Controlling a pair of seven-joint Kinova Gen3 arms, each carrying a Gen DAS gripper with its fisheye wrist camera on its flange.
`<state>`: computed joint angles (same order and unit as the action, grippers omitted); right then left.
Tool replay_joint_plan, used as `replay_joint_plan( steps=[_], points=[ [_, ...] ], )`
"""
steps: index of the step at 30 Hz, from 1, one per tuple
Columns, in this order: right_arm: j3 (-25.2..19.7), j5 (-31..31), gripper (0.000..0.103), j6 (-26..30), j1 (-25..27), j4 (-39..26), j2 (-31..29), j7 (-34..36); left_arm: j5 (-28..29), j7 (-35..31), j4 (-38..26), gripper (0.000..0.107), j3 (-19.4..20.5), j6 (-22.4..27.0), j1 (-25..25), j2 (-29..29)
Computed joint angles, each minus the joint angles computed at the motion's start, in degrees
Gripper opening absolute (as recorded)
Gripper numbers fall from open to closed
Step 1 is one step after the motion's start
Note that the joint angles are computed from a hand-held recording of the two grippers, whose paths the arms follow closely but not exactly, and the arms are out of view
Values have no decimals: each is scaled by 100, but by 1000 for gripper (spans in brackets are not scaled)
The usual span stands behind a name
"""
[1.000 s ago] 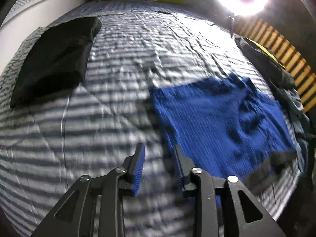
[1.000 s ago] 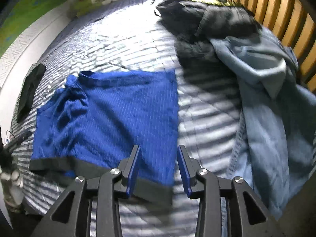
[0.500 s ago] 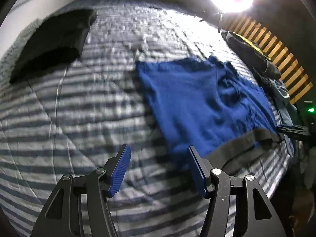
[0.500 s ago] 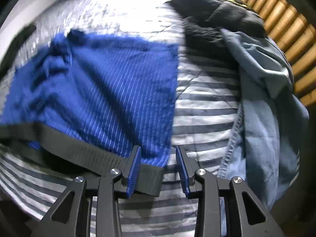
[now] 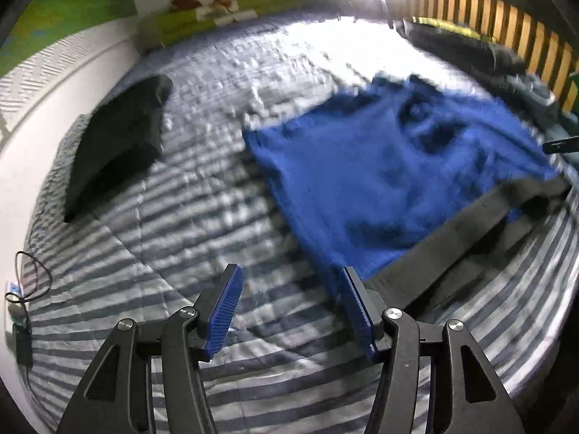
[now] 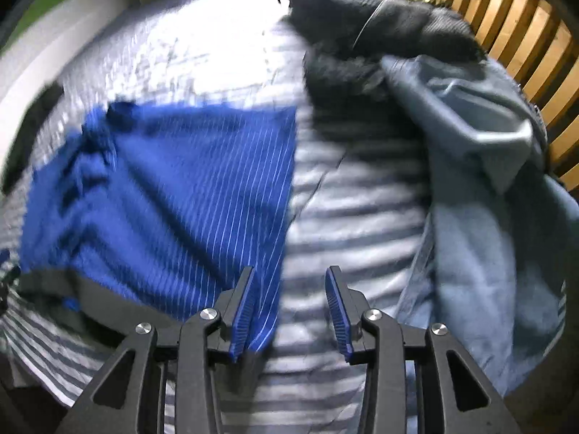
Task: Fold small clothes
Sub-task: 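Move the right tool toward the jeans and black jacket pile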
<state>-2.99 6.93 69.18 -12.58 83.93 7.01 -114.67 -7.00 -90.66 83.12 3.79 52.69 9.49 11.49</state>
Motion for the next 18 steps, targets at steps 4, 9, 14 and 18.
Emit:
replay_joint_plan(
  steps=[4,9,14,18],
  points=[
    [149,-518,37,-653,369,62,-114,238,498,-147,-479,60,137,249,245,31],
    [235,-1247,37,-1217,799,-37,195,668,347,-117,-1806,60,282,941,1128,770],
    [146,-1746,37,-1424,1023,-186,806,1194,345,-282,-3133,60,638,1437,1773,1785],
    [66,-2265,7,-1411,1386,-225,875,1819,353,-286,-4195,60,729,1923,2072,2623]
  ],
)
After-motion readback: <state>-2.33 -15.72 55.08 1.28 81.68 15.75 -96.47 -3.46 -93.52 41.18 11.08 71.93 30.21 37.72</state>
